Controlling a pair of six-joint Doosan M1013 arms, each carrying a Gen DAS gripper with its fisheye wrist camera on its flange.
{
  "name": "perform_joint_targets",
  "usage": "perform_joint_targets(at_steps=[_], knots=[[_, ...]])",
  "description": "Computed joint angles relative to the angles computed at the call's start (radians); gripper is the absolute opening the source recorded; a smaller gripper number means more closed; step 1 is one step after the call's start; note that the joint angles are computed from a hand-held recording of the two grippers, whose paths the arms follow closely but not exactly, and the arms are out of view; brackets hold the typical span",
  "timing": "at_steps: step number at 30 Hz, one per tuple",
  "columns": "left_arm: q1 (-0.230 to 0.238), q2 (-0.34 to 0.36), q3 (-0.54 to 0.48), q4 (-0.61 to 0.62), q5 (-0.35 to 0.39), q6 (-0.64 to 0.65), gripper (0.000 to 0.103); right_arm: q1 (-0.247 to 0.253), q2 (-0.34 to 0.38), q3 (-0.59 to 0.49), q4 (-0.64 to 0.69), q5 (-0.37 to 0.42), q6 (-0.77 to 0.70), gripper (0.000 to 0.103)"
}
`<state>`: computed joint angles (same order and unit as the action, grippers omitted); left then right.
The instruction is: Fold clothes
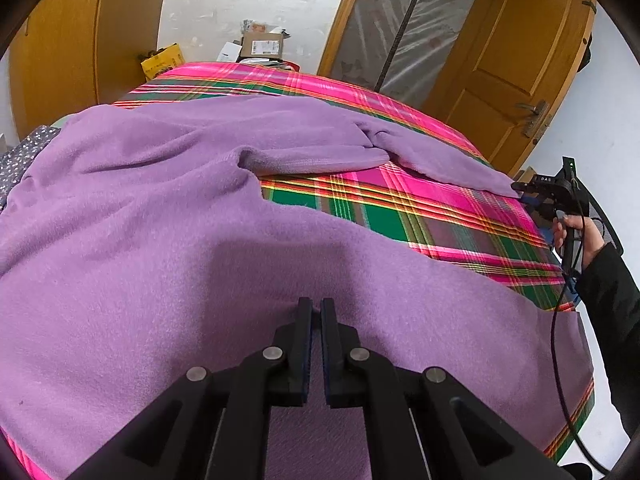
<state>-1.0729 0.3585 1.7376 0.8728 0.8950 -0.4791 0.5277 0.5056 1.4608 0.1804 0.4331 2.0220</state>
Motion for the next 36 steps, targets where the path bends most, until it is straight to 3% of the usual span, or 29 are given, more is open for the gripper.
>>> perform_joint_targets(at_steps=[1, 4, 9, 22, 25, 27, 32, 34, 36], knots=[[0.0, 0.001, -0.002, -0.003, 0.002, 0.003, 0.004, 0.0, 0.004, -0.006, -0.015, 0.008, 0.017, 0.013], [0.002, 0.003, -0.007, -0.013, 0.007, 0.013, 0.004, 0.004, 0.006, -0.007, -0.06, -0.006, 0.047, 0.009], [0.004, 0.003, -0.01, -0.021, 0.008, 0.017, 0.004, -0.003, -0.007, 0.002, -0.104, -0.057, 0.084, 0.009], [0.008, 0.006, -0.016, -0.027, 0.013, 0.031, 0.004, -0.036, -0.004, -0.035, -0.184, -0.055, 0.163, 0.009], [0.009, 0.005, -0.015, -0.029, 0.012, 0.031, 0.004, -0.04, 0.021, -0.076, -0.114, 0.032, 0.081, 0.013], [0.009, 0.004, -0.015, -0.03, 0.009, 0.03, 0.004, -0.042, 0.027, -0.079, -0.133, 0.079, 0.13, 0.023], [0.01, 0.0, -0.015, -0.041, 0.006, 0.034, 0.004, -0.041, -0.018, 0.002, -0.216, 0.009, 0.29, 0.029], [0.01, 0.0, -0.019, -0.048, 0.006, 0.043, 0.004, -0.041, -0.039, 0.036, -0.15, -0.024, 0.246, 0.03], [0.008, -0.002, -0.026, -0.033, 0.019, 0.055, 0.004, -0.034, -0.055, 0.062, -0.007, -0.05, 0.089, 0.03]])
